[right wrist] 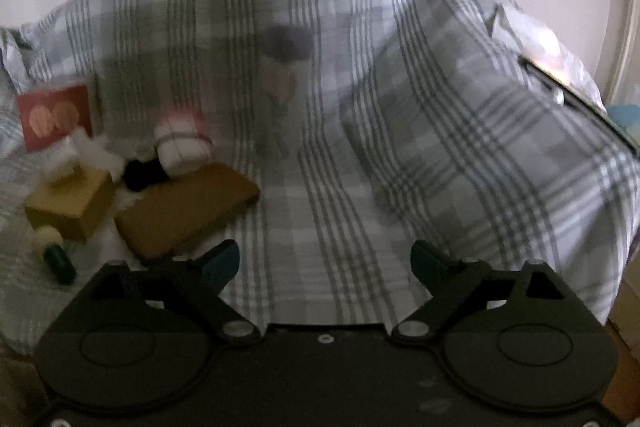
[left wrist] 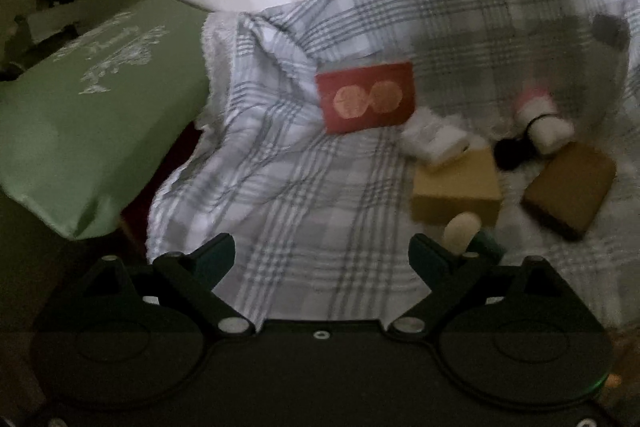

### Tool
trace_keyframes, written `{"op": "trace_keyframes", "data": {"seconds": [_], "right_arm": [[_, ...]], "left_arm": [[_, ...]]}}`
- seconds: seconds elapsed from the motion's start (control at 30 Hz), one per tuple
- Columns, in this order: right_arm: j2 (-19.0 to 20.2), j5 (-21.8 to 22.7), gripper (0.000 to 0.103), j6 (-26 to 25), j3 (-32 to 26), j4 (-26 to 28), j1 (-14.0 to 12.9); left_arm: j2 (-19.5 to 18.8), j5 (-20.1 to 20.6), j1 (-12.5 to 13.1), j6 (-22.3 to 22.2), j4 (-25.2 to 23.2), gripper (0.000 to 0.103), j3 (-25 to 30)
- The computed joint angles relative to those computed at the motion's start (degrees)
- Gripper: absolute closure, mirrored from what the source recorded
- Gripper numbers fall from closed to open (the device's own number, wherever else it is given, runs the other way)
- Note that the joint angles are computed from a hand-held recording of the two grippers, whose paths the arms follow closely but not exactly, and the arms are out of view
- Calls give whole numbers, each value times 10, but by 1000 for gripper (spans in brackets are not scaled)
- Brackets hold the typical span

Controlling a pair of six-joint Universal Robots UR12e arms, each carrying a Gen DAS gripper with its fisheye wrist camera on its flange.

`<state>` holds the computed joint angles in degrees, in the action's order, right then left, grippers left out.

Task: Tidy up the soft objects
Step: 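Grasp the pink-white towel roll with the right tool while the left tool grasps the white packet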

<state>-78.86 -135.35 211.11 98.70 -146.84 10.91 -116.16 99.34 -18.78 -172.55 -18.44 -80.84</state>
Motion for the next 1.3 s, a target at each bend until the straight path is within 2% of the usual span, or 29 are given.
{"op": "trace_keyframes", "data": {"seconds": [0.13,0.3,0.6,0.83,0.97,1.13,1.3], "right_arm": [[5,20,7,-23,-10,-29,-5],[15,63,7,-39,-22,-47,-14],[44,136,7,-74,-49,-73,-37],[69,221,7,-39,-91,-39,-69],[89,251,7,-35,-117,-26,-81],[116,260,4,-62,-143,-35,-89],[140,293,1,-112,-164,-57,-99]], "left_arm": [[-10,-65,5,10,-37,11,25],[-29,-99,3,18,-97,11,66],[-74,-105,-2,3,-163,11,140],[-111,-107,-4,9,-177,11,198],[-131,-115,-5,14,-186,11,228],[-149,-114,-8,27,-196,11,252],[-162,-118,-8,26,-215,11,272]]}}
